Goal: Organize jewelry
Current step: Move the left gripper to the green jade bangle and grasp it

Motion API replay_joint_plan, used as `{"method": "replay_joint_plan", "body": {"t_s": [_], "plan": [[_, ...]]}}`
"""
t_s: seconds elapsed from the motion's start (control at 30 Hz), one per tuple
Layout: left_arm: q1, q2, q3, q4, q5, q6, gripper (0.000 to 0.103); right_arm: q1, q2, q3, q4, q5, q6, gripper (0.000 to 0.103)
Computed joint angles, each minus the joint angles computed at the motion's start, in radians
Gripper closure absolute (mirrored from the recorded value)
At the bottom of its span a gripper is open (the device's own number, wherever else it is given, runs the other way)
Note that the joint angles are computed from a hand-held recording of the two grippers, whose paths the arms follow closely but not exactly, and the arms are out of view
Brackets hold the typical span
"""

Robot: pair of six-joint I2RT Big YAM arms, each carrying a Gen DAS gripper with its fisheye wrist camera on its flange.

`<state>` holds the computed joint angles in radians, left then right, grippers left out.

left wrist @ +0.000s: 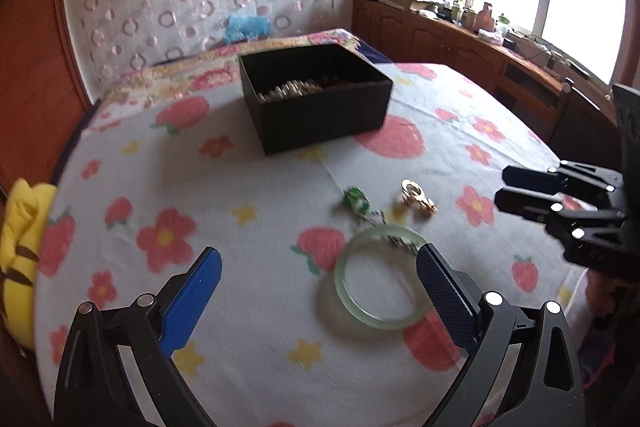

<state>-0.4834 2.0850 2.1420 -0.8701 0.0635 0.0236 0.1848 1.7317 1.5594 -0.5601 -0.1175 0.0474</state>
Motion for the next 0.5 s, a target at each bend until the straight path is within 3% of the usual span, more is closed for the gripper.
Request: {"method": "replay_joint_plan", "body": {"t_s": [0.27,0.5], "plan": [[-0.023,0.016,0.006,-0.024,0.015,0.016,0.009,0.010,-0.002,-0.031,0.017,0.007,0.007,0.062],[-0.044,0.065,0.076,-0.092,0.004,0.058,0.009,0.003,0.001,-0.030,0.020,-0.012,0.010,0.062]]}}
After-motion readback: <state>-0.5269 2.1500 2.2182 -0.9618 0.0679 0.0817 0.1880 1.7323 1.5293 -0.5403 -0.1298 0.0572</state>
